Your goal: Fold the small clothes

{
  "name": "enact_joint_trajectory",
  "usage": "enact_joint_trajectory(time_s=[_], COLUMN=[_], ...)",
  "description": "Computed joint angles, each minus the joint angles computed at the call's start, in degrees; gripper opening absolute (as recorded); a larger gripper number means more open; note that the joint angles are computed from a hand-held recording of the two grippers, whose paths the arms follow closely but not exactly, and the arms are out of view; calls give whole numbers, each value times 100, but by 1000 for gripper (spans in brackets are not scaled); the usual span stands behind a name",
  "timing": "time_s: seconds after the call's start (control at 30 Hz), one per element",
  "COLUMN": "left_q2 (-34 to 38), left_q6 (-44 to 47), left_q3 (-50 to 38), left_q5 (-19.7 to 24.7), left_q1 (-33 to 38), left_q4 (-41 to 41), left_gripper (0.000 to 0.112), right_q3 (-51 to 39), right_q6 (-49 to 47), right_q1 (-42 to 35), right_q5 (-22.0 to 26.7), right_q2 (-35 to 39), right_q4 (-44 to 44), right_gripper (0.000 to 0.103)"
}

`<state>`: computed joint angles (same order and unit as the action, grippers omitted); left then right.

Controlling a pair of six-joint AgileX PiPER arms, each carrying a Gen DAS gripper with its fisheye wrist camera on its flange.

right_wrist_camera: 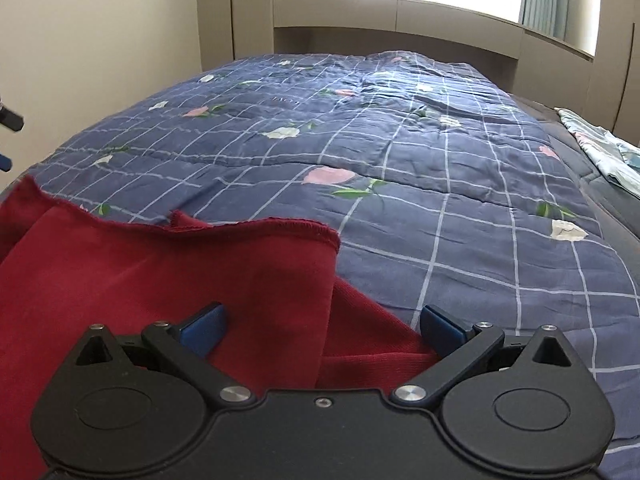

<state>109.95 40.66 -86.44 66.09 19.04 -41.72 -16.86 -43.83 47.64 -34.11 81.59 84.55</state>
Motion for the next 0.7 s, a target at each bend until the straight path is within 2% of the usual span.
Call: enact_joint_trajectory(time_s=[0.1, 0.2, 0.3, 0.4, 0.47, 0.57, 0.7], left_q2=[-354, -868, -1287, -1524, -1506, -1439, -1619], left_q6=[313, 1053, 1970, 2276, 2494, 3027, 4739], left_q3=[439, 1347, 2438, 3355, 3713, 4041, 4500], left_q5=[-643, -1373, -2171, -3323, -3820, -4262, -4423], left_q1=[-36, -177, -314, -598, -649, -590, -361], left_q4=[176, 117, -294, -698, -1173, -2081, -3772], left_gripper=[102, 102, 102, 102, 102, 102, 102], right_q3=[44, 126, 187, 94, 9, 222, 599], right_q6=[240, 824, 1459, 1586, 1629, 2009, 2462], right_q1=[105, 375, 758, 1330, 1717, 2283, 2633], right_q5=[-187, -595, -1166, -1856, -2290, -2603, -2427], right_q2=[35, 245, 603, 954, 1188, 1093, 732], right_q4=[-34, -122, -104, 424, 793, 790, 463], right_gripper=[102, 102, 102, 102, 102, 102, 100])
